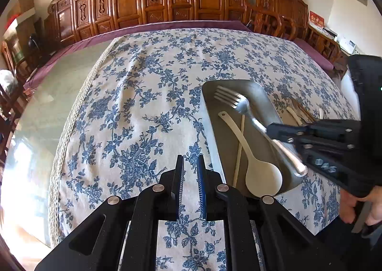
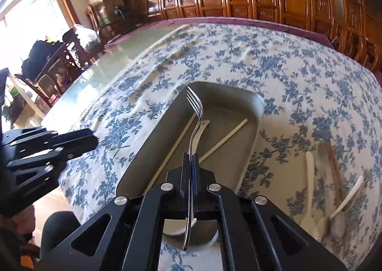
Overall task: Organize utensils
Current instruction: 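Open the left tool over the tray while the right tool lowers the fork into it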
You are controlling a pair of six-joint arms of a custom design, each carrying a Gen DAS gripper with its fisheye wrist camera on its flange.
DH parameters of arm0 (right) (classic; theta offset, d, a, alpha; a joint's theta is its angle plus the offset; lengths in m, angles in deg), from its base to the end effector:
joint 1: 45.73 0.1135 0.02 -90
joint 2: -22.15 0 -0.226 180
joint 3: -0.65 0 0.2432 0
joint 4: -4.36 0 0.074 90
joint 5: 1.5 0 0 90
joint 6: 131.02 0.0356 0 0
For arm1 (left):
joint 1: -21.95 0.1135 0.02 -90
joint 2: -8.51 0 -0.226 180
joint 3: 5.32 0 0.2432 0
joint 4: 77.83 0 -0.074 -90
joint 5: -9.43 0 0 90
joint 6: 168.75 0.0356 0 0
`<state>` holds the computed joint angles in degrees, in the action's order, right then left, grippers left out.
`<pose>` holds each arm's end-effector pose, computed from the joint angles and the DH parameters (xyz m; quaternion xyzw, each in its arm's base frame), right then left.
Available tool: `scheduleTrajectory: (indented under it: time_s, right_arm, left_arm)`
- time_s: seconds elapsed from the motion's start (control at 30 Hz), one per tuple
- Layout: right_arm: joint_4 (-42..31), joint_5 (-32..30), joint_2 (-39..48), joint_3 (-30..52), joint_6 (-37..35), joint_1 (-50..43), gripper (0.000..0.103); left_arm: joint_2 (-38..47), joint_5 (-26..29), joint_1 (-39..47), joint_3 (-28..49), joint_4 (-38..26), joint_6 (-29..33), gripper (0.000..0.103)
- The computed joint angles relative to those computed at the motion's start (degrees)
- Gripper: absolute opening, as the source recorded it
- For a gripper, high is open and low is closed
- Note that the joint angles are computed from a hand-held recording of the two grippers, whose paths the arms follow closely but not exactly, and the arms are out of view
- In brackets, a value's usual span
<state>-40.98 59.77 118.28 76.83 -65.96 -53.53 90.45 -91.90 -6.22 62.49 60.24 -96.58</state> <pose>0.3161 -0.0260 0.1596 -0.1935 0.9278 0.1741 0.2672 0.2545 -0.1284 0.1875 0.0571 0.9505 -0.0266 0.3042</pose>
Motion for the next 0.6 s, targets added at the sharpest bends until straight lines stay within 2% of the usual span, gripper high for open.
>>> scheduleTrajectory:
  time_s: [0.23,0.33,0.6]
  right_arm:
    - [4.12,2.69,3.41,-1.33,7.01,3.85,0.003]
    - [3.99,1.97,5.07,-0.70,8.60,4.00,0.003]
    - [3.71,-1.17,2.81,-1.51,6.55,1.27,0.005]
  left_arm:
    - [-1.14,0.76,1.12,-0.68,-0.03,0.10,0.010]
    - [-1.18,0.78,1.10,-0.55,-0.06,0.05,0.010]
    - [-1.38,-0.14,-0.91,-0.15,-0.42,-0.33,0.010]
